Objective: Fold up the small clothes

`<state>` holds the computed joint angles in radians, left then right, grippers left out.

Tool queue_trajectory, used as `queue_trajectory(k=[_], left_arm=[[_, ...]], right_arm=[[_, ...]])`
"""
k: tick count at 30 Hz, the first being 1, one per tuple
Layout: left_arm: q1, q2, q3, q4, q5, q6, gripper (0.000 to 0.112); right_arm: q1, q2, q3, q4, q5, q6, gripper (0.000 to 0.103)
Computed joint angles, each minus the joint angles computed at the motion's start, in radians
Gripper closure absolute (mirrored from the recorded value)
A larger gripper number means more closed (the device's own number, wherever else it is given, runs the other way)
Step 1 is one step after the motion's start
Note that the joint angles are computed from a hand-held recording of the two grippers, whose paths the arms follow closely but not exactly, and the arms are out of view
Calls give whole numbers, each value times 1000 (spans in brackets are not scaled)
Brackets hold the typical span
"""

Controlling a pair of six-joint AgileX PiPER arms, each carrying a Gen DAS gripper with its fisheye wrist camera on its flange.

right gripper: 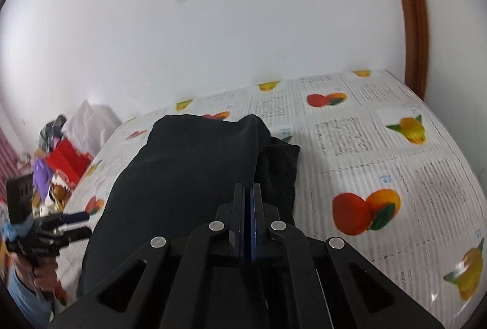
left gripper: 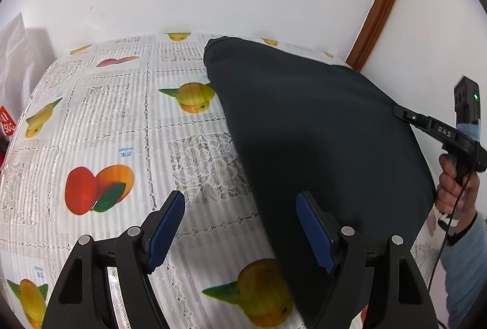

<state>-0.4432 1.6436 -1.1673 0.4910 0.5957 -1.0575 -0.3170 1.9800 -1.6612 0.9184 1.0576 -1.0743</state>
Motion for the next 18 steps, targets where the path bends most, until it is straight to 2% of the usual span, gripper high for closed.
queue_trajectory(k=[2, 5, 8, 10, 13, 14, 15, 16, 18], left_arm=[[-6, 0, 2, -4, 7, -4, 38], [-23, -20, 24, 7, -13, -28, 38], [-46, -36, 44, 30, -26, -61, 38], [-60, -37, 52, 44, -30, -84, 38], [-75, -32, 59, 64, -34, -128, 38], [-79, -31, 60, 76, -32, -144, 38], [-85, -29, 63, 97, -33, -168, 38], [-86, -27, 66, 104, -34, -181, 38], [-84, -28, 68, 90, -33, -182, 38]], right_arm=[[18, -3, -11, -72, -12, 39, 100], [-8, -48, 27, -75, -28, 37, 97], [-53, -88, 64, -75, -9, 8, 83], [-89, -113, 98, -66, 20, -23, 70], [-114, -137, 164, -56, 24, -66, 67], [-113, -138, 178, -59, 18, -69, 67], [-106, -135, 198, -64, 1, -67, 74], [-101, -130, 230, -44, -26, -84, 100], [-119, -141, 295, 58, -70, -183, 101]])
